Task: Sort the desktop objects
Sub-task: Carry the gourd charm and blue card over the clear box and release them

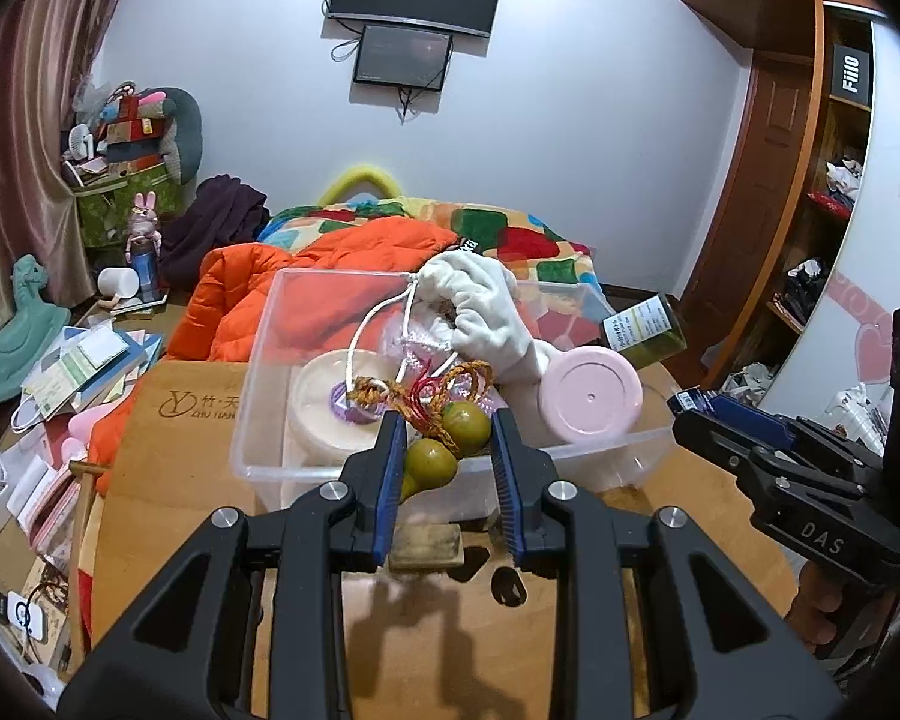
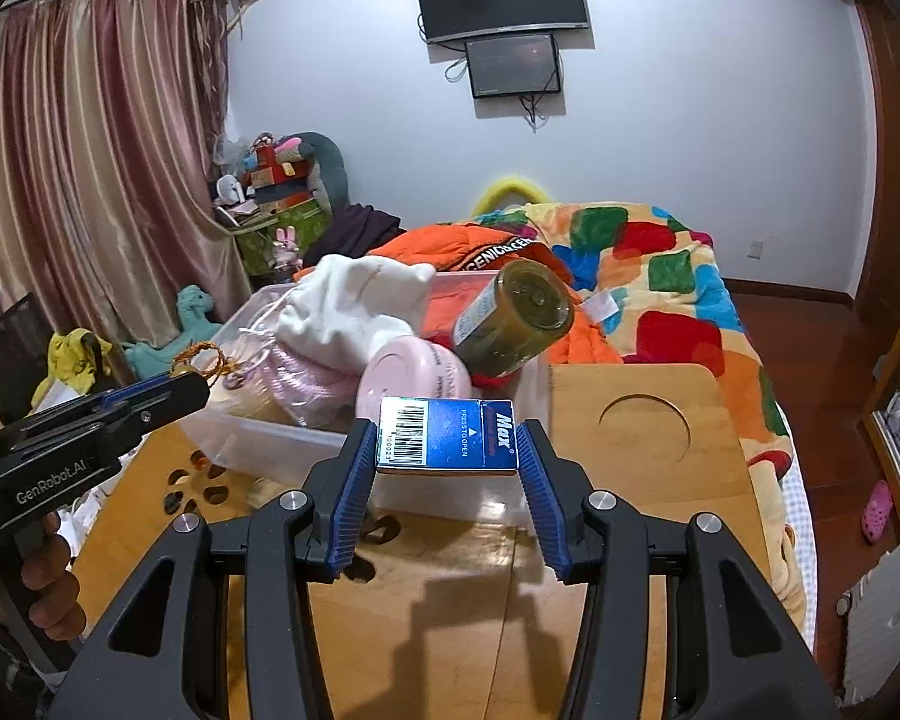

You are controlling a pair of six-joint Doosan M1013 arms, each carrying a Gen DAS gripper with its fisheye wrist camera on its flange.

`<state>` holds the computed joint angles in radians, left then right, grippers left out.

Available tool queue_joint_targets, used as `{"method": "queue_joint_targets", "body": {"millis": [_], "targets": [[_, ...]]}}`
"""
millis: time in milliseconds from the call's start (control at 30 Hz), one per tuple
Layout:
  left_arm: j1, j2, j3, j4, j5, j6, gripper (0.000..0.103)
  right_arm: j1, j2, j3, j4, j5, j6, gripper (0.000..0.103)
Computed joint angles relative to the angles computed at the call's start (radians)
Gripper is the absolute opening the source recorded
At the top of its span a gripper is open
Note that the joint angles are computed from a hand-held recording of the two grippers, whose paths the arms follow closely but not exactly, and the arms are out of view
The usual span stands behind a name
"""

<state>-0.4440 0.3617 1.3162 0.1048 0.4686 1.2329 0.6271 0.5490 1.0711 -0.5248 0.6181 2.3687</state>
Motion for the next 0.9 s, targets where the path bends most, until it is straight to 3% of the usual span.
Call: {"method": "queue_joint_targets", "body": {"millis": [433, 900], "targets": [[0.004, 0.064, -0.079, -0.064, 0.065, 0.064, 0.027, -0.012, 0.042, -0.063, 0.041, 0.035, -0.082, 0.044], [0.005, 0.057, -0.075, -0.071, 0.078, 0.073, 0.027, 0.000, 0.056, -0.086, 0.015, 0.077, -0.098, 0.044]]}}
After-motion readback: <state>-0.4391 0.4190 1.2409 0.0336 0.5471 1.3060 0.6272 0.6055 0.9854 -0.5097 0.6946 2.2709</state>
